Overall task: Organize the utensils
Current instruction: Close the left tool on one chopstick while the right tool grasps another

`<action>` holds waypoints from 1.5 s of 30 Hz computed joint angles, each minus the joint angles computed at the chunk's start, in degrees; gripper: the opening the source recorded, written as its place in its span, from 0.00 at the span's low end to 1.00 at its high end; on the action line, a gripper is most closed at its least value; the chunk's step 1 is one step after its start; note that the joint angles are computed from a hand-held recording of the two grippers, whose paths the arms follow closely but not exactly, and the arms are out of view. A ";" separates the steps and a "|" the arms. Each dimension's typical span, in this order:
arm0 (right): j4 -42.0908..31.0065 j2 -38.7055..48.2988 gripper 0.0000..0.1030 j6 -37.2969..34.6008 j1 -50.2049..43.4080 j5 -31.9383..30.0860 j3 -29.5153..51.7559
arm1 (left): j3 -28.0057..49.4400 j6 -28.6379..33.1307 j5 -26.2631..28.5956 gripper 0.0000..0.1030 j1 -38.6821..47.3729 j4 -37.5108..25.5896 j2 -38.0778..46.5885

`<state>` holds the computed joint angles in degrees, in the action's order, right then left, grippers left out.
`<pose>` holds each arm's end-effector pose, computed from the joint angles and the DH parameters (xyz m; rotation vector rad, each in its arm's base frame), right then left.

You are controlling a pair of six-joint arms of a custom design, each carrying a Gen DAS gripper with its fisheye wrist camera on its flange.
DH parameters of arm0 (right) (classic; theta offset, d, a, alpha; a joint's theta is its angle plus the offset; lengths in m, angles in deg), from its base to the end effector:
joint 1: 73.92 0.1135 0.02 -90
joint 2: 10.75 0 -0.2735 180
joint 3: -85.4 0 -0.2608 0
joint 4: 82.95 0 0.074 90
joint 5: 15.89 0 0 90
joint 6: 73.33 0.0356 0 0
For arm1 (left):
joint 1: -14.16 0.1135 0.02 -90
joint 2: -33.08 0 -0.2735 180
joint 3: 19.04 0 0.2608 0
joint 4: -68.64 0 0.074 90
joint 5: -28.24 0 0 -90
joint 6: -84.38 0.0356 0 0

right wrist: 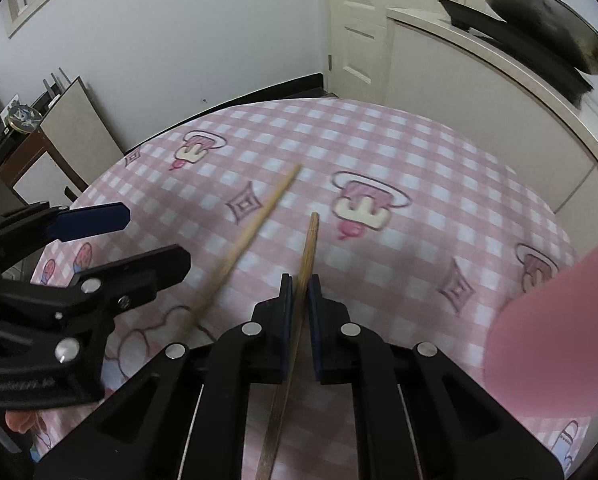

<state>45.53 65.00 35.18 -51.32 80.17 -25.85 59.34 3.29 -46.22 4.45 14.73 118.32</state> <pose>0.2495 0.0998 0.2535 -0.0538 2.5880 0.1278 0.3031 -0.0615 0.2604 0.5142 2.5622 -0.3611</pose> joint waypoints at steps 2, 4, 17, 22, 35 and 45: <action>-0.18 -0.96 0.06 -0.37 -1.25 -0.65 -0.70 | 0.52 -0.90 -0.80 0.69 -1.58 0.20 0.89; -0.19 -2.35 0.06 -0.90 -2.96 -1.98 -1.80 | 0.92 -1.61 -1.65 0.69 -2.88 0.55 1.59; 0.58 -5.50 0.06 -1.26 -5.45 -4.65 -4.25 | 3.93 -4.81 -9.70 0.30 -10.68 2.54 7.39; 0.45 -6.70 0.06 -1.18 -6.04 -5.66 -4.56 | 3.27 -5.51 -10.64 0.06 -11.23 3.85 7.15; -3.44 -13.09 0.05 0.53 -1.15 -2.55 -0.76 | 3.03 -4.64 -3.97 0.06 -7.01 -0.34 -4.52; -10.26 -20.70 0.05 2.99 5.32 5.26 4.13 | 5.57 -5.01 0.01 0.06 -7.00 -6.32 -14.95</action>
<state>35.27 44.30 38.17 -46.00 85.43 -21.72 64.91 -1.72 -46.21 -2.55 8.41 103.37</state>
